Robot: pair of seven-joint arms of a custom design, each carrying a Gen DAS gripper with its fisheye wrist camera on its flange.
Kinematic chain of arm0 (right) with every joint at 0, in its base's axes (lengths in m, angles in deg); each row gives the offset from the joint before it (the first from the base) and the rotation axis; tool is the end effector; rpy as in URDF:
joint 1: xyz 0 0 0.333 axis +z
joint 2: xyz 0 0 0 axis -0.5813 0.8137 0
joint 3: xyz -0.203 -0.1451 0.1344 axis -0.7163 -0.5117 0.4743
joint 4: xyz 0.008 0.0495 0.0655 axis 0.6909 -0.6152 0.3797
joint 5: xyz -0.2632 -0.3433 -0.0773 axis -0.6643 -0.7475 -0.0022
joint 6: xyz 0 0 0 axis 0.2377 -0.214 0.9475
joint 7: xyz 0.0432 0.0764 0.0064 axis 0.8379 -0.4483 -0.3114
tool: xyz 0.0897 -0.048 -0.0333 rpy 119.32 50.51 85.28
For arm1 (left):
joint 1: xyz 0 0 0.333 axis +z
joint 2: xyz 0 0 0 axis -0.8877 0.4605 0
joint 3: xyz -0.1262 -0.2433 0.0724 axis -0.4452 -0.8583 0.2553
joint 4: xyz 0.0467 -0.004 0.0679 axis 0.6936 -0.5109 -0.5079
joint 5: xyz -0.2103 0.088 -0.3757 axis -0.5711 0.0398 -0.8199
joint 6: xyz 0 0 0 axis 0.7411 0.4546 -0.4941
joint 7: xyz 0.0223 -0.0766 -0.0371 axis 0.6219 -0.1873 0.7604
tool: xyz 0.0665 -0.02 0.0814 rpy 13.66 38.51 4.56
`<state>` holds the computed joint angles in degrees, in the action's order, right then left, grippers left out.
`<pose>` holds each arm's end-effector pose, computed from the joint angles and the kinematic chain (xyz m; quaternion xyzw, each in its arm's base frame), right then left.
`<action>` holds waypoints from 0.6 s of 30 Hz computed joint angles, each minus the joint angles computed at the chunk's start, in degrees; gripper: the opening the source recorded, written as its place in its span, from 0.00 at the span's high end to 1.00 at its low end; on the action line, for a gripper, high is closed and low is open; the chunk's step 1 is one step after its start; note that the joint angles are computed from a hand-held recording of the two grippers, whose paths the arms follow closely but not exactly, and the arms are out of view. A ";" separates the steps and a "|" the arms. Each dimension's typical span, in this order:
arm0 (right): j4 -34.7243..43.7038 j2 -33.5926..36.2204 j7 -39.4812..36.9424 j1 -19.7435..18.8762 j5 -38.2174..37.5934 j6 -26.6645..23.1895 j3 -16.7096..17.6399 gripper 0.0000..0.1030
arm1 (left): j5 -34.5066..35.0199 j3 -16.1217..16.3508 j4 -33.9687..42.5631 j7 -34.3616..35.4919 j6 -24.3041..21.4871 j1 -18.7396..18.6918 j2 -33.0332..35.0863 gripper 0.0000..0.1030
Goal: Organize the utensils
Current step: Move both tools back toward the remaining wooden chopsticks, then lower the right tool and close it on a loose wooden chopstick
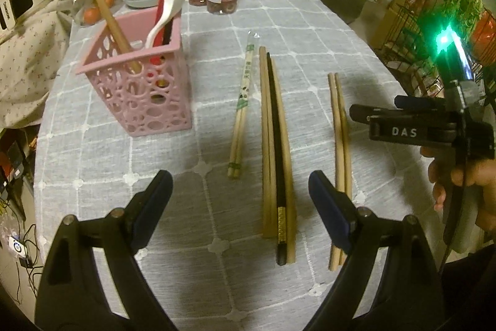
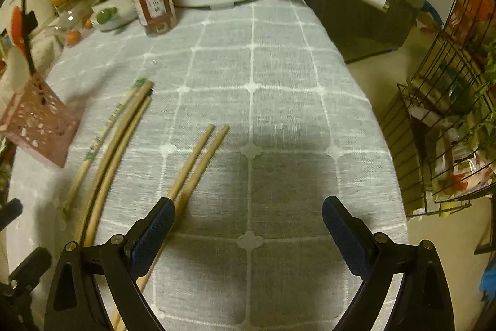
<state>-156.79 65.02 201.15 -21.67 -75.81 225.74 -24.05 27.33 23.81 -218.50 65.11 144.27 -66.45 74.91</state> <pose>0.5790 0.1681 0.3293 -0.5832 0.7811 -0.1805 0.1315 0.5822 -0.1045 0.3474 -0.4940 0.8278 -0.2470 0.0979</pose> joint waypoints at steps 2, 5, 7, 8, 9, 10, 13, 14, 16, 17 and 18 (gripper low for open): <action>0.66 0.80 -0.35 -0.03 0.61 -0.67 -0.03 0.06 | 0.07 0.03 -0.02 0.10 -0.14 0.05 -0.02 0.13; 1.40 1.66 -0.83 0.06 1.97 -1.35 -0.13 0.06 | 0.07 0.02 0.01 0.31 -0.23 0.06 -0.03 0.13; 1.62 2.03 -1.62 -0.01 3.38 -1.30 -0.21 0.06 | 0.19 0.01 0.13 0.22 -0.26 0.06 0.06 0.13; 1.75 2.18 -1.94 -0.02 4.01 -1.30 -0.25 0.06 | 0.23 0.00 0.10 0.18 -0.25 0.06 0.03 0.13; 1.89 2.26 -1.92 0.02 4.34 -1.31 -0.31 0.06 | 0.25 -0.01 0.10 0.13 -0.21 0.06 0.03 0.13; 1.96 2.28 -1.84 0.03 4.53 -1.27 -0.39 0.06 | 0.16 0.00 0.03 0.15 -0.24 0.08 -0.07 0.13; 1.66 1.94 -1.34 -0.16 6.08 -0.25 -0.57 0.06 | -0.19 0.14 0.14 0.39 -0.42 0.19 -0.07 0.13; 1.48 1.79 -1.18 -0.25 6.70 0.25 -0.59 0.06 | -0.34 0.19 0.19 0.52 -0.51 0.25 -0.06 0.13; 1.20 1.60 -1.85 -0.61 8.81 1.36 -0.56 0.06 | -0.34 0.23 0.24 0.54 -0.52 0.33 -0.01 0.13; 1.24 1.68 -2.38 -0.72 9.70 1.54 -0.50 0.06 | -0.27 0.25 0.30 0.48 -0.52 0.38 0.05 0.13; 1.40 1.86 -3.10 -0.80 10.67 1.49 -0.42 0.06 | -0.16 0.26 0.36 0.39 -0.53 0.43 0.09 0.13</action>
